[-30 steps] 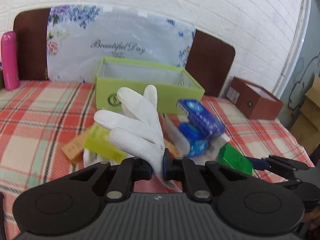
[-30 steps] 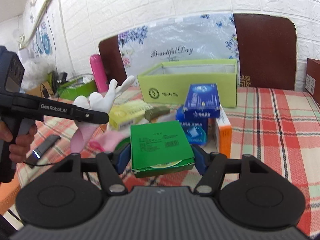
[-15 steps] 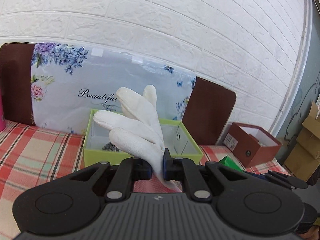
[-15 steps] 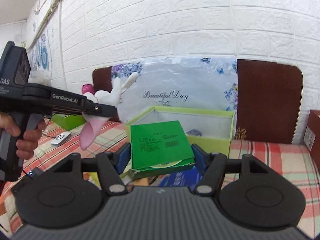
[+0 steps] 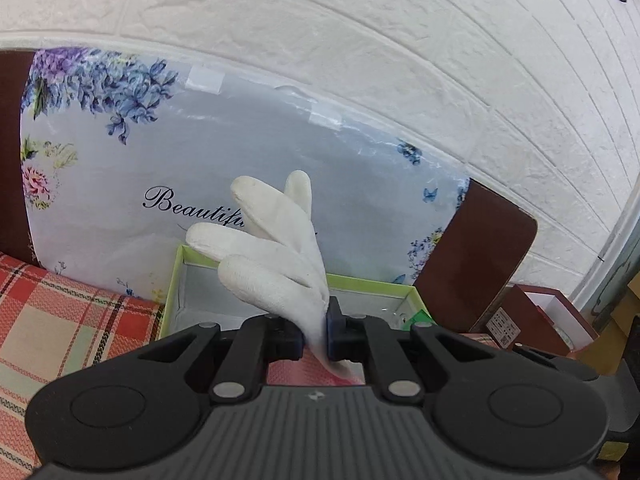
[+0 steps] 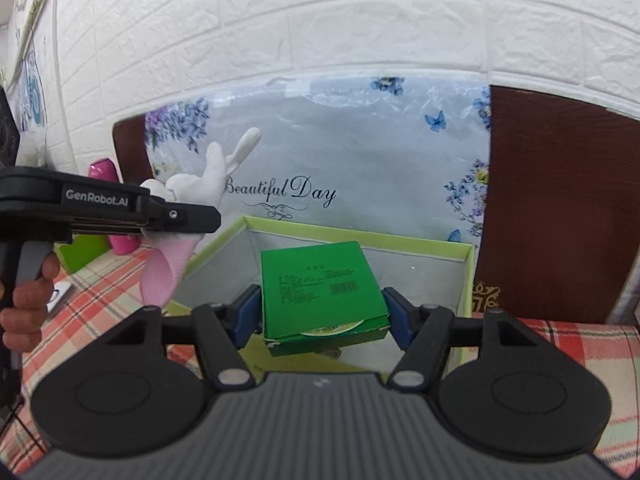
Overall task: Organize objects
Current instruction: 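Lower the glove and green box into the lime-green box and release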
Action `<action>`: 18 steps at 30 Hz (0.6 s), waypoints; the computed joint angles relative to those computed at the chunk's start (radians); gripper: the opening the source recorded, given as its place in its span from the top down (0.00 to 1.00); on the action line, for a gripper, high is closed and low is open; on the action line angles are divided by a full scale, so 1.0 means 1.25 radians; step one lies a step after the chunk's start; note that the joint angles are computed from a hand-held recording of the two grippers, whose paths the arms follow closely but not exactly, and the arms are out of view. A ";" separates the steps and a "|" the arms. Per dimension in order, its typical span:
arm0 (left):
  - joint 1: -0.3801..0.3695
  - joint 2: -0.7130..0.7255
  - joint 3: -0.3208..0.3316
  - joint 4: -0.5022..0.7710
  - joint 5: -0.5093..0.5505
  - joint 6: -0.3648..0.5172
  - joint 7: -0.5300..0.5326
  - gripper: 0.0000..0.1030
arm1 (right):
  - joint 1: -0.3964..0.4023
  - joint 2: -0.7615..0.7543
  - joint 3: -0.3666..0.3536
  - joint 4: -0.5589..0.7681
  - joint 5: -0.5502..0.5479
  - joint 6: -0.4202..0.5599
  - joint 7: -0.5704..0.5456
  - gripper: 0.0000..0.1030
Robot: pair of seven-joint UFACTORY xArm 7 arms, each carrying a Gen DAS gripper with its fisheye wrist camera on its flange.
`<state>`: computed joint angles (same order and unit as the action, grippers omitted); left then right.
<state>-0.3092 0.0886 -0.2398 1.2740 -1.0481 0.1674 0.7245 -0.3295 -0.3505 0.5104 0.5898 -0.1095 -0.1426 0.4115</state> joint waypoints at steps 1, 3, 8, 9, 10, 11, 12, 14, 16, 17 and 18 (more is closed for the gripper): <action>-0.001 0.017 0.005 0.012 0.019 0.003 -0.018 0.92 | -0.030 0.026 0.026 0.021 -0.007 0.003 -0.004 0.38; 0.003 0.050 0.005 0.035 0.057 0.004 -0.055 0.92 | -0.109 0.068 0.099 0.055 -0.026 0.007 -0.003 0.38; 0.040 0.126 -0.041 0.082 0.082 -0.041 -0.087 0.69 | -0.401 0.147 0.368 0.134 -0.122 0.027 0.026 0.35; 0.027 0.135 -0.022 0.084 0.128 -0.034 -0.129 0.41 | -0.432 0.159 0.396 0.145 -0.145 0.040 0.033 0.26; 0.000 0.134 0.013 0.078 0.180 -0.031 -0.182 0.23 | -0.457 0.160 0.419 0.152 -0.162 0.056 0.046 0.15; -0.004 0.130 0.017 0.063 0.205 -0.044 -0.200 0.22 | -0.448 0.154 0.410 0.151 -0.170 0.062 0.053 0.12; 0.021 0.123 -0.012 0.049 0.203 -0.057 -0.186 0.22 | -0.419 0.148 0.379 0.140 -0.175 0.048 0.053 0.10; 0.093 0.105 -0.091 0.027 0.130 -0.055 -0.090 0.22 | -0.345 0.129 0.300 0.111 -0.184 0.007 0.052 0.03; 0.112 0.079 -0.110 0.003 0.075 -0.058 -0.041 0.22 | -0.312 0.097 0.270 0.087 -0.161 -0.007 0.041 0.00; 0.105 0.066 -0.101 -0.010 0.072 -0.062 -0.045 0.22 | -0.270 0.088 0.232 0.082 -0.149 -0.001 0.031 0.00; 0.094 0.050 -0.088 -0.023 0.079 -0.065 -0.060 0.22 | -0.230 0.078 0.194 0.075 -0.135 0.002 0.022 0.00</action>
